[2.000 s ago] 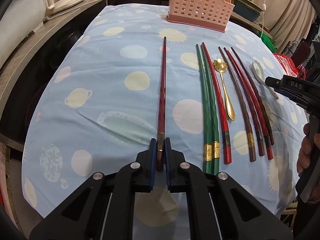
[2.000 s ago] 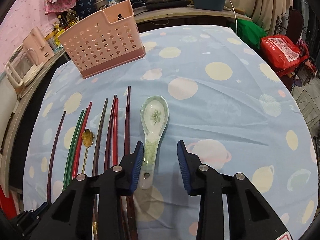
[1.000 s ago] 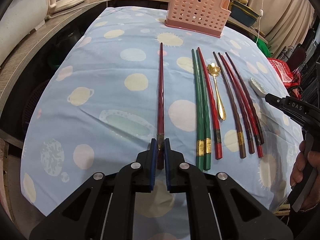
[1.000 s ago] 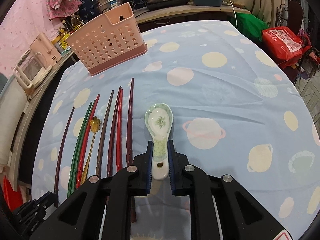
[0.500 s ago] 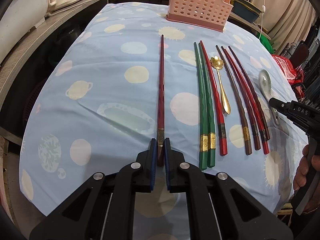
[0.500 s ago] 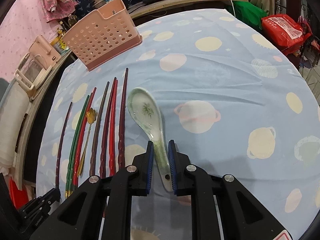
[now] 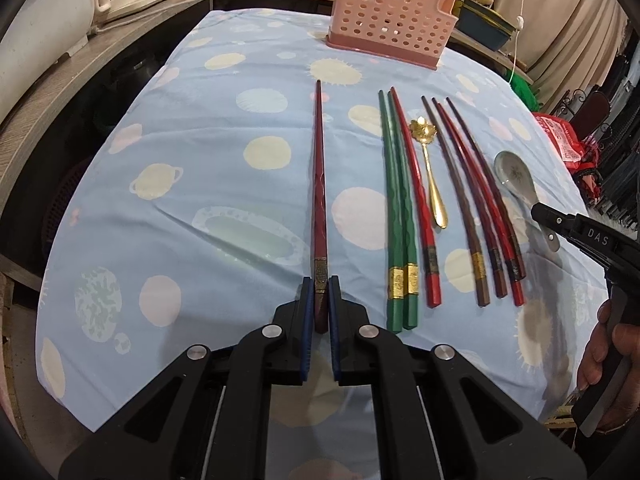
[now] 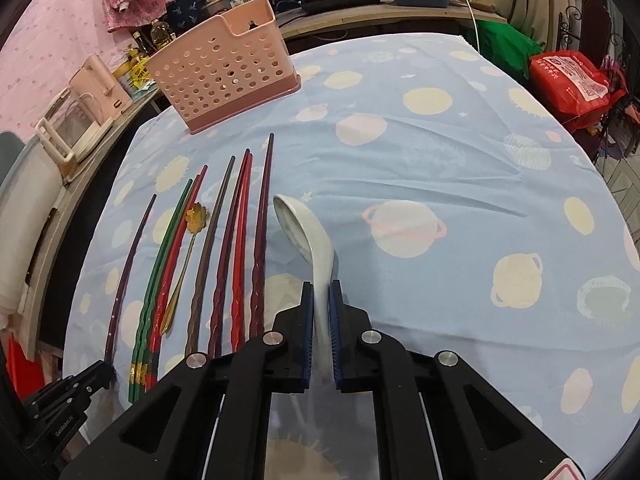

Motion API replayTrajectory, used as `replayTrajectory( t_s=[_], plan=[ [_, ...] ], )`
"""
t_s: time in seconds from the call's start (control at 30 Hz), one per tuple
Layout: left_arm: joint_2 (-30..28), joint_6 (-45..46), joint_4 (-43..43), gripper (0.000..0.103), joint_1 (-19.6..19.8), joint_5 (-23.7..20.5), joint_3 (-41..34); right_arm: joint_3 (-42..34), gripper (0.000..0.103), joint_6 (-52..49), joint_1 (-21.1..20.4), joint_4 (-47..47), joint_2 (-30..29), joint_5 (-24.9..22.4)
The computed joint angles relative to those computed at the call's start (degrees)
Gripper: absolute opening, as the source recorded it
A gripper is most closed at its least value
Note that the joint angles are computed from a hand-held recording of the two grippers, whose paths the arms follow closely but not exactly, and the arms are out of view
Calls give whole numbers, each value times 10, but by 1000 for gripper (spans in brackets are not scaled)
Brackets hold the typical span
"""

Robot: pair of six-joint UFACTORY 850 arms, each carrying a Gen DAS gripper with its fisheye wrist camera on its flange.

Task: Organize utensils
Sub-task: 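Lift the chopstick with left tool while right tool carries the spoon toward the pink caddy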

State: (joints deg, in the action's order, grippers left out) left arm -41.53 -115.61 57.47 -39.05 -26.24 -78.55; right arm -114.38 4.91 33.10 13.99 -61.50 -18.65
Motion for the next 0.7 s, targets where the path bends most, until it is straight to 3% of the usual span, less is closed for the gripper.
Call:
replayTrajectory(
  t_s=[0.27, 0.43, 0.7],
  plan=[
    [36, -51, 63, 7, -15, -32, 13, 74, 8, -42, 0, 30, 64, 45],
    [61, -58, 95, 7, -16, -66, 8, 80, 8, -66, -3, 44, 86, 58],
    [82, -22, 140, 7, 3, -129, -35, -36, 8, -20, -6, -29, 47, 15]
  ],
)
